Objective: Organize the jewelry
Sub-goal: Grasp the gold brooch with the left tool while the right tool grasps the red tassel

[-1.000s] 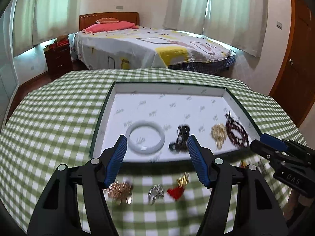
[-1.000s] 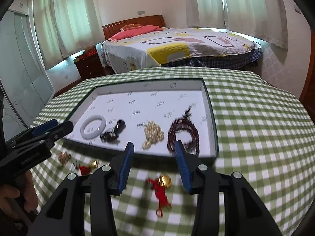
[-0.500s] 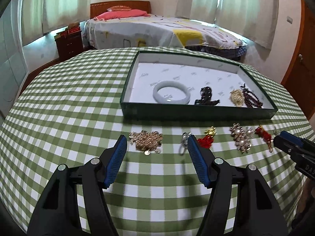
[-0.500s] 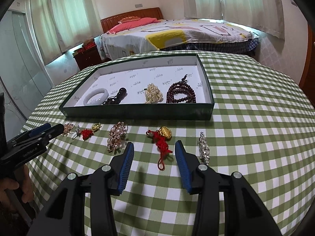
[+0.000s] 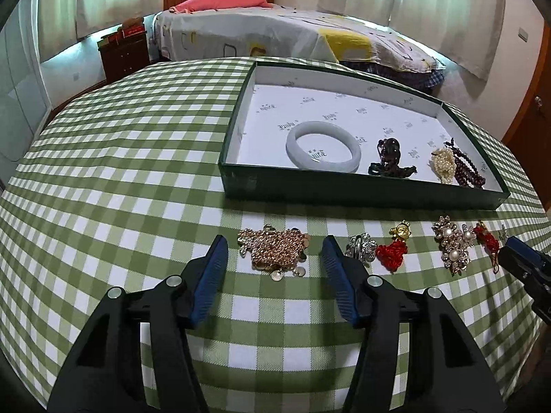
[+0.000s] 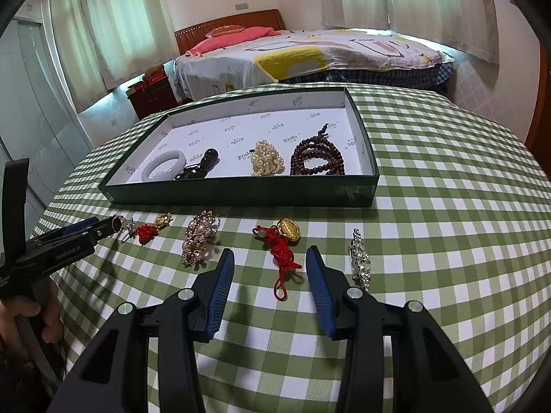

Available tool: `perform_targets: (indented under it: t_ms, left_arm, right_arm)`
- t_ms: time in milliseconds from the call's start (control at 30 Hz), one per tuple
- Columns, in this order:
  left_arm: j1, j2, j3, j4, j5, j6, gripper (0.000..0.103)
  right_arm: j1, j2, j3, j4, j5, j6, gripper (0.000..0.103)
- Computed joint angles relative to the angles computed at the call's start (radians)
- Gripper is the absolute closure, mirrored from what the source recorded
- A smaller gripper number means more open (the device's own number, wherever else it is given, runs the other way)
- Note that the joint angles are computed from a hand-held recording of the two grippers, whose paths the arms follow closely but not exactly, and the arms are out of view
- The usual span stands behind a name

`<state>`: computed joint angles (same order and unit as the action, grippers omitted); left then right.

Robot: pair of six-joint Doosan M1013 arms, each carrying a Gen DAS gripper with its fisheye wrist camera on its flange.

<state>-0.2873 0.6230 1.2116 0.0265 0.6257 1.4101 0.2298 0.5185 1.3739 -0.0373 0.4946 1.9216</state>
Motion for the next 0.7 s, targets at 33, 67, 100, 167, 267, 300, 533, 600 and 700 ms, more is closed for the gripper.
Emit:
perform_targets:
  t_ms: [33, 67, 100, 167, 267, 300, 533, 600, 700]
  left_arm:
    - [0.000, 0.001, -0.003, -0.005, 0.004, 0.005, 0.048]
    - [0.001, 0.002, -0.004, -0.010, 0.005, 0.010, 0.048]
    - [0.000, 0.002, -0.004, -0.005, 0.005, 0.006, 0.052]
    - [-0.003, 0.002, -0.006, 0.021, 0.010, -0.008, 0.059]
    - [-0.004, 0.001, -0.002, 0.032, 0.006, -0.001, 0.074]
    - [-0.002, -0.001, 0.002, 0.001, -0.002, 0.031, 0.080]
    - [0.004, -0.016, 0.033, -0.083, -0.042, 0.108, 0.090]
    - [0.004, -0.019, 0.039, -0.086, -0.049, 0.111, 0.091]
    - [0.005, -0.029, 0.052, -0.081, -0.073, 0.102, 0.091]
  right_arm:
    - [0.000, 0.001, 0.000, 0.003, 0.000, -0.001, 0.059]
    - [0.000, 0.001, 0.000, 0.004, 0.000, -0.002, 0.059]
    - [0.000, 0.002, -0.002, 0.004, 0.001, -0.002, 0.059]
    - [0.000, 0.003, -0.003, 0.002, 0.002, 0.000, 0.059]
    - [0.000, 0.004, -0.005, -0.002, 0.004, 0.008, 0.059]
    - [0.000, 0.005, -0.005, -0.003, 0.004, 0.009, 0.059]
    - [-0.005, 0.009, -0.009, 0.000, 0.013, 0.013, 0.059]
    - [-0.006, 0.013, -0.016, -0.001, 0.019, 0.013, 0.059]
    - [-0.009, 0.020, -0.029, 0.008, 0.028, 0.002, 0.059]
